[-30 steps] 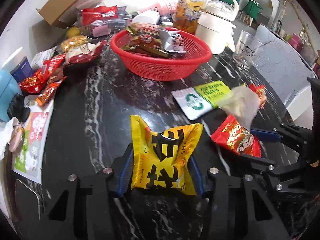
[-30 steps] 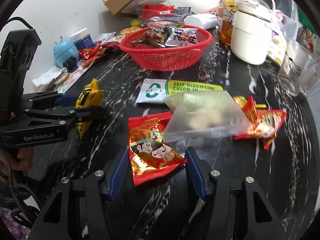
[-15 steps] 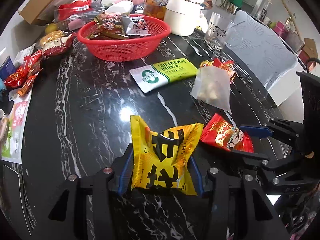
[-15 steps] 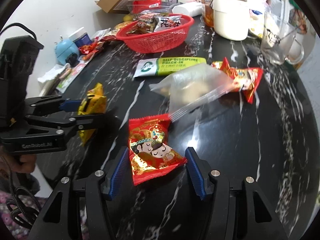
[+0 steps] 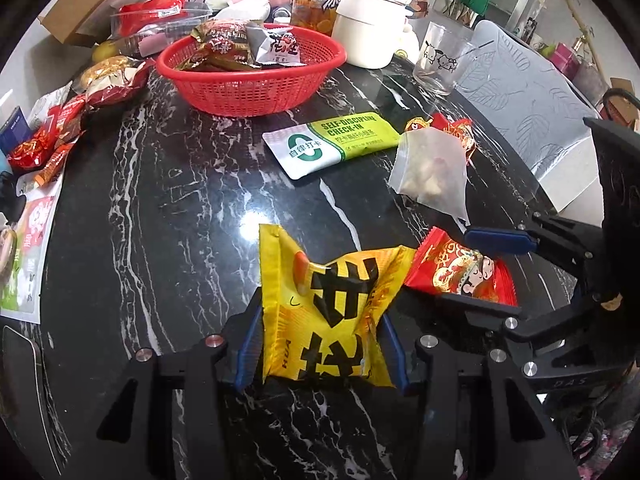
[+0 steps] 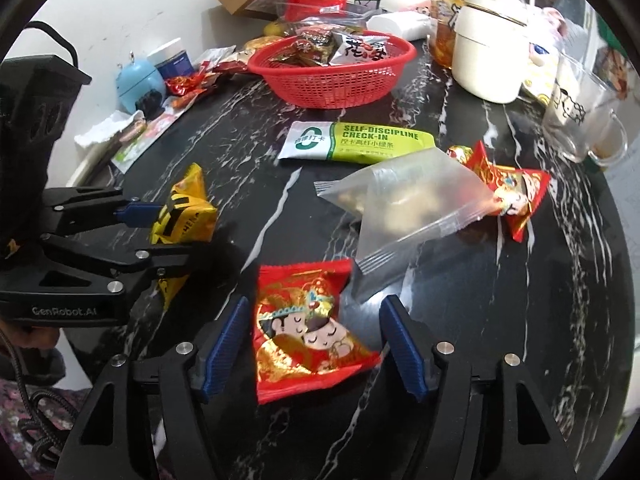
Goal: Organize snacks
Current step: 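Grasp the red cartoon-face packet with the right gripper while the left lifts the yellow packet, then carry the yellow and red packets with both grippers over the red basket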
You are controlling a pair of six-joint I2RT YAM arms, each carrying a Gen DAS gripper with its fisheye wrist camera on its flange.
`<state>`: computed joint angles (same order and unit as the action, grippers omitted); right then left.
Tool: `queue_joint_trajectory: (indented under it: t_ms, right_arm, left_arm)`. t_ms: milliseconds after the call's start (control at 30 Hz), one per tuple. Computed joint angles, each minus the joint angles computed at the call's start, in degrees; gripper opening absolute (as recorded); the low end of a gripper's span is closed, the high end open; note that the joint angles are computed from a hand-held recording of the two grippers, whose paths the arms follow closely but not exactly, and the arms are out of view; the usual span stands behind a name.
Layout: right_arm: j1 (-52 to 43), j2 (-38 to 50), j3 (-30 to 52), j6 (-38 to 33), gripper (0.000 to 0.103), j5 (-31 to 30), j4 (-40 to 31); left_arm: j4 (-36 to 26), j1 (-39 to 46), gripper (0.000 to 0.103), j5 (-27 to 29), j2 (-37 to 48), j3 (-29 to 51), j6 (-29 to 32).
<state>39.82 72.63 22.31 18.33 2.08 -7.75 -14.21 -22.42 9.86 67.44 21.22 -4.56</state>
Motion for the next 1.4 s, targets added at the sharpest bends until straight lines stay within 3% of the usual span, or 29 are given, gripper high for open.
queue_joint_trajectory:
  t_ms: [100, 167, 200, 300, 767, 1400]
  right_arm:
    - [1.0, 0.8, 0.6, -0.4, 0.068, 1.9, -0.5]
    - [2.0, 0.8, 0.6, -0.7, 0.057, 3.2, -0.4]
    - [2.4, 0.6, 0.5, -0.7, 0.042, 3.7, -0.3]
    - [2.4, 0.5, 0.4, -0.3, 0.041, 4.0, 0.0]
    - [1.8, -4.2, -1.6, 2.9, 0.039, 2.2, -0.4]
    - [3.1, -17.8, -1.8, 6.1, 0.039, 1.7, -7.4]
  left_arm:
    - [0.8, 0.0, 0.051, -0.3, -0.2, -0.4, -0.4]
    - [1.4, -0.3, 0.051, -0.9, -0.3, -0.8, -0.6]
    - [1.5, -0.4, 0.050, -1.1, -0.6, -1.0, -0.8]
    - [1.2, 0.0, 0.047, -0.9, -0.6, -0.8, -1.5]
    - [-1.8, 1.1, 0.047, 0.3, -5.2, -1.5, -3.1]
    - [-9.2, 0.3, 0.047, 0.9, -13.5, 2.1, -3.9]
